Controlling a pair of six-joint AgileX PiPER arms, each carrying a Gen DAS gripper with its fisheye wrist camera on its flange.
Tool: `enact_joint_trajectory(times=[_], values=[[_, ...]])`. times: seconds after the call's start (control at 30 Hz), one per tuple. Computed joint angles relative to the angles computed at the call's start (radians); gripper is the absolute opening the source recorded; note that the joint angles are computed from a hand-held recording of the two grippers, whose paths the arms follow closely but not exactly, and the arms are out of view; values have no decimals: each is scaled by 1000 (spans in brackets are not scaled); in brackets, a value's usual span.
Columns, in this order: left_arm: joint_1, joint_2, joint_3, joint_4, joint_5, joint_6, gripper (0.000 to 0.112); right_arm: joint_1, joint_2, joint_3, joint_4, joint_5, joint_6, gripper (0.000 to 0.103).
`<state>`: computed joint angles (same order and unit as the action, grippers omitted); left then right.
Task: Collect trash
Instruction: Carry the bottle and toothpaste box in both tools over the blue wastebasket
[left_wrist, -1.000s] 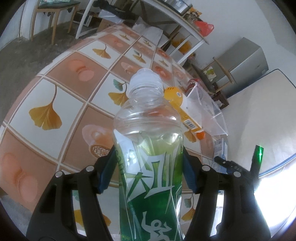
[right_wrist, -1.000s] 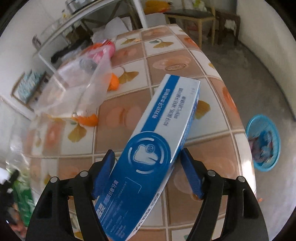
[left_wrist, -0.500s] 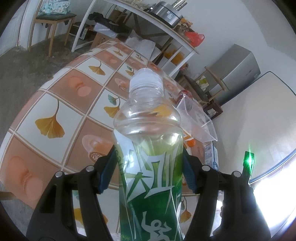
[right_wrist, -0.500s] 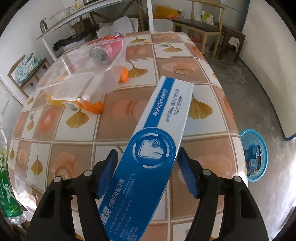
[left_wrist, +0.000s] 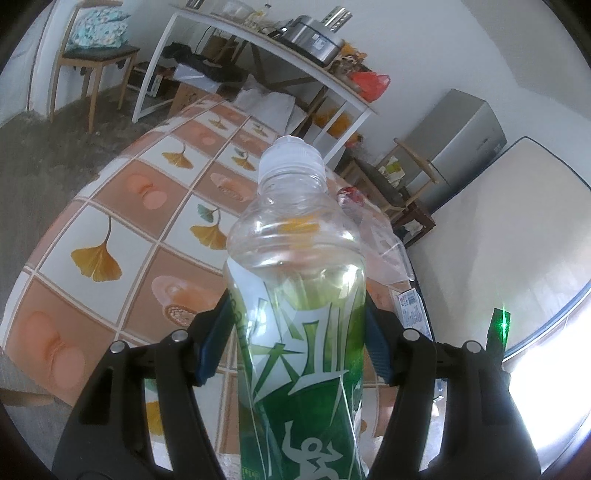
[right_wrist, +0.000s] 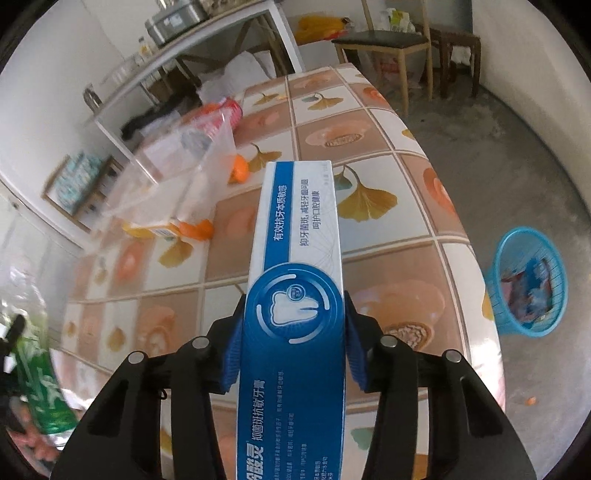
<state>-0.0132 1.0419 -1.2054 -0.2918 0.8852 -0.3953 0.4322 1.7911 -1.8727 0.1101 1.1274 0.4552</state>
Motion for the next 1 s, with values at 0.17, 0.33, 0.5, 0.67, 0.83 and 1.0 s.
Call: enact_joint_trajectory(times=[0.17,0.33,0.5,0.67,0.83,1.0], values=[[-108,-1,-45,105,-3,-96,61,-69,-84,101,152,-67,-69,45],[-247,31,-122,218,7,-192,61,-132,-177,206,279,-126,-153,45],[-369,121,-230,244,0,-206,61,-233,-287,328,434,-164,-259,45],[-451,274,-371,147,-6,-124,61,-365,-433,447,490,-164,-305,45],[-527,491,-598,26,32,-18,61,-603,-573,571,556,-112,-364,45],[-610,843,-1069,-35,212,17,61,-928,-657,708,666,-28,-480,45]])
